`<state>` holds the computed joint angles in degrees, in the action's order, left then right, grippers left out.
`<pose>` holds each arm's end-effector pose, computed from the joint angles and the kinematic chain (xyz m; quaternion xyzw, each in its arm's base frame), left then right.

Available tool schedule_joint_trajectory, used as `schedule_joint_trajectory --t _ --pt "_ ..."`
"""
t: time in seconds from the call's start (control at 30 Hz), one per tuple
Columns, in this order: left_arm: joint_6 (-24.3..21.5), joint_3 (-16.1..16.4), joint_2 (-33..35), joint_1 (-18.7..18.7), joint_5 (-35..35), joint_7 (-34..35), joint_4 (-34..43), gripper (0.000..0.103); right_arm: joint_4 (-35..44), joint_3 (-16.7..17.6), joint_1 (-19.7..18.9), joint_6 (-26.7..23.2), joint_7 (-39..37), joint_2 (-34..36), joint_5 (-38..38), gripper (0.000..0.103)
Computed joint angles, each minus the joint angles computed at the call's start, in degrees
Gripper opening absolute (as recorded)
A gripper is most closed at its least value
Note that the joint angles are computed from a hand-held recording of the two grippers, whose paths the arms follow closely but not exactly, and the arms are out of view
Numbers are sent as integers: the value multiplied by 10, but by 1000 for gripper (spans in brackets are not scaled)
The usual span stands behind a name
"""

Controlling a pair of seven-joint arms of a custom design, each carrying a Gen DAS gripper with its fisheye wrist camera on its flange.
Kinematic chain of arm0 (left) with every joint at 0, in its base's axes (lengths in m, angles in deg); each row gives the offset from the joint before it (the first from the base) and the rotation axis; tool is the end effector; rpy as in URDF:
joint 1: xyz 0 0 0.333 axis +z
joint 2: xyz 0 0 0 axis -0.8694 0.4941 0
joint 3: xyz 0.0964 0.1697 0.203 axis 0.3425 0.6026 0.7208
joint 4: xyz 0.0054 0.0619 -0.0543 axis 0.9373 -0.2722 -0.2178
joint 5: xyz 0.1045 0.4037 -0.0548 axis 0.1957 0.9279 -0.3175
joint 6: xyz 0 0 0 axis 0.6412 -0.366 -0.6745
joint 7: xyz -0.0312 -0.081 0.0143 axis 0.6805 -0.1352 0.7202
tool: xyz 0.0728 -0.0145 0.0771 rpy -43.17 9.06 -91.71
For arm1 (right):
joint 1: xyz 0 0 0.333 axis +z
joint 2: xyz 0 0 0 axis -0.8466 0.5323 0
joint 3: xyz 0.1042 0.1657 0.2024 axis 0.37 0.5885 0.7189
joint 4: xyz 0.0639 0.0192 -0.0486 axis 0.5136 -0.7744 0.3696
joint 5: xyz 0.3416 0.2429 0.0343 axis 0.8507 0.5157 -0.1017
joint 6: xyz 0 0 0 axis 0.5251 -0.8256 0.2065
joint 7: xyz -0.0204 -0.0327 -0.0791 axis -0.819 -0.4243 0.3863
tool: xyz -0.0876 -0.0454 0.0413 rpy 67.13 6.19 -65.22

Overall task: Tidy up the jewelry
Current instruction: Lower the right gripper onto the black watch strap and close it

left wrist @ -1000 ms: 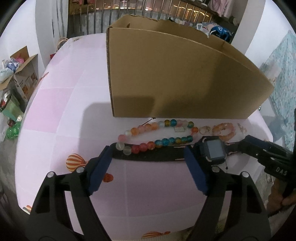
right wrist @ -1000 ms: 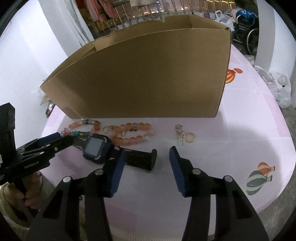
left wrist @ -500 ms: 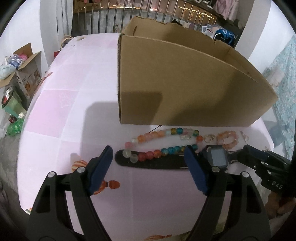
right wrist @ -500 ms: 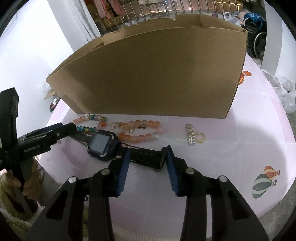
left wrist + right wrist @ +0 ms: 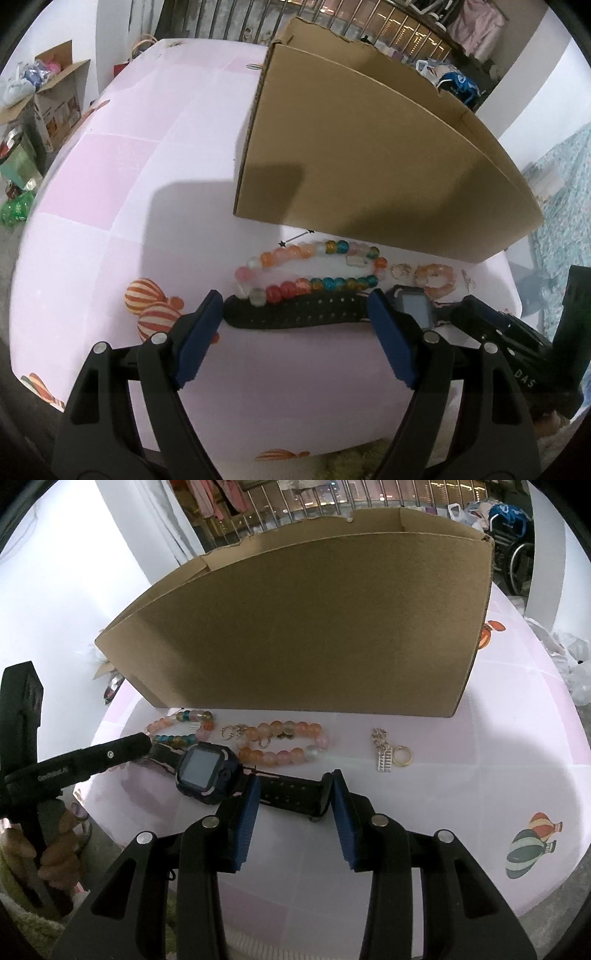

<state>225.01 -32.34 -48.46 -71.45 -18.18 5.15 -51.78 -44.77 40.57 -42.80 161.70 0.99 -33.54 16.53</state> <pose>0.5436 -0.2619 0.4879 -0.7954 0.5236 -0.2818 0.1174 0.6240 0.2609 0.4718 -0.7933 0.5116 -0.0413 0.3274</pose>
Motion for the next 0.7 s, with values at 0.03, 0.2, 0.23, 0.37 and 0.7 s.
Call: schedule_joint_trajectory --t 0.03,0.2,0.23,0.37,0.7 --pt "1 0 2 0 -3 -2 2 76 0 0 -1 -1 -2 0 3 39" --pt "47 3 1 -6 -62 24 -10 76 1 1 -3 -4 -13 0 13 39" --pt "44 1 7 -7 -59 25 -4 76 1 1 -3 -4 -15 0 14 38" --pt "28 -3 16 -11 -30 4 9 69 1 1 -5 -7 -21 -1 24 38" --pt "45 -1 5 -4 -7 -55 -6 37 -12 -3 -4 -3 -17 -10 30 28"
